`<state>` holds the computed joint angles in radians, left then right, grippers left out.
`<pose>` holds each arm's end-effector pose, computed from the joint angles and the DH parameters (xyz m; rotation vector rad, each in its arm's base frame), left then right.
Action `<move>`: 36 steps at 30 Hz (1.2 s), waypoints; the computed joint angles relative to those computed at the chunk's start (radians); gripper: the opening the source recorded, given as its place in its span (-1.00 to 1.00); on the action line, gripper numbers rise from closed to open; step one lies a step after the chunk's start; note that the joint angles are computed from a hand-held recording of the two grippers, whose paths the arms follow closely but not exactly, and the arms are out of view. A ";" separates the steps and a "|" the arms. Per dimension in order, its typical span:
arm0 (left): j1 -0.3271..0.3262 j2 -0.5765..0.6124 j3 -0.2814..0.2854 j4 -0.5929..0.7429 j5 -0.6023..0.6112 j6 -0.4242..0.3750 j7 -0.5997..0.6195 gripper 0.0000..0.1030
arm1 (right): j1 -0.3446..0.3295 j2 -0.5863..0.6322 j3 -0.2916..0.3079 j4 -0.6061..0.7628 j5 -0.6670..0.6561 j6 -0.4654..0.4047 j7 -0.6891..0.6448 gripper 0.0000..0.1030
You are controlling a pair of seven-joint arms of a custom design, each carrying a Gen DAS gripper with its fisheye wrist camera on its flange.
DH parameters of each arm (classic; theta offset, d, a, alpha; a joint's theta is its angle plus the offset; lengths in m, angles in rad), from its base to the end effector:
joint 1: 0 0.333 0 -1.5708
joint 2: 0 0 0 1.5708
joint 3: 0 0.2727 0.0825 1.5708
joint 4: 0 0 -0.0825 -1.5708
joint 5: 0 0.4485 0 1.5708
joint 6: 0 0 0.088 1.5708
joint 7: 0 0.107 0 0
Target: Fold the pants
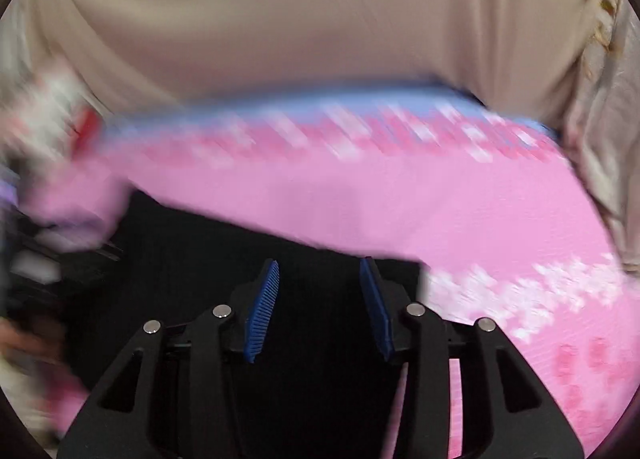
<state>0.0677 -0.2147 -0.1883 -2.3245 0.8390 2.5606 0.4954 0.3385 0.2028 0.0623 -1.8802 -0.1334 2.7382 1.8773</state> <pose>0.5679 -0.0799 0.3928 -1.9684 1.4024 -0.3500 0.6449 0.2770 0.4044 -1.9630 1.6154 -0.4562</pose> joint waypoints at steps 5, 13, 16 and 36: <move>0.010 -0.095 -0.012 -0.064 0.001 0.018 -0.020 0.40 | -0.031 -0.143 0.011 -0.174 0.121 0.174 0.029 -0.17; 0.028 -0.227 -0.048 -0.175 -0.058 0.027 -0.023 0.40 | -0.072 -0.351 0.029 -0.363 -0.101 0.139 0.250 -0.05; 0.031 -0.253 -0.063 -0.197 -0.083 0.022 -0.013 0.40 | -0.086 -0.410 0.052 -0.416 -0.119 0.107 0.271 0.02; -0.040 -0.646 -0.006 -0.578 -0.485 0.019 0.187 0.62 | 0.031 -0.516 -0.062 -0.557 0.304 0.067 -0.021 0.50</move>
<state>0.0280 -0.8609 -0.1939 -2.9029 0.3537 2.5793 0.6827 0.3691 -0.3134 0.0002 -2.4374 0.1706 2.8056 1.8559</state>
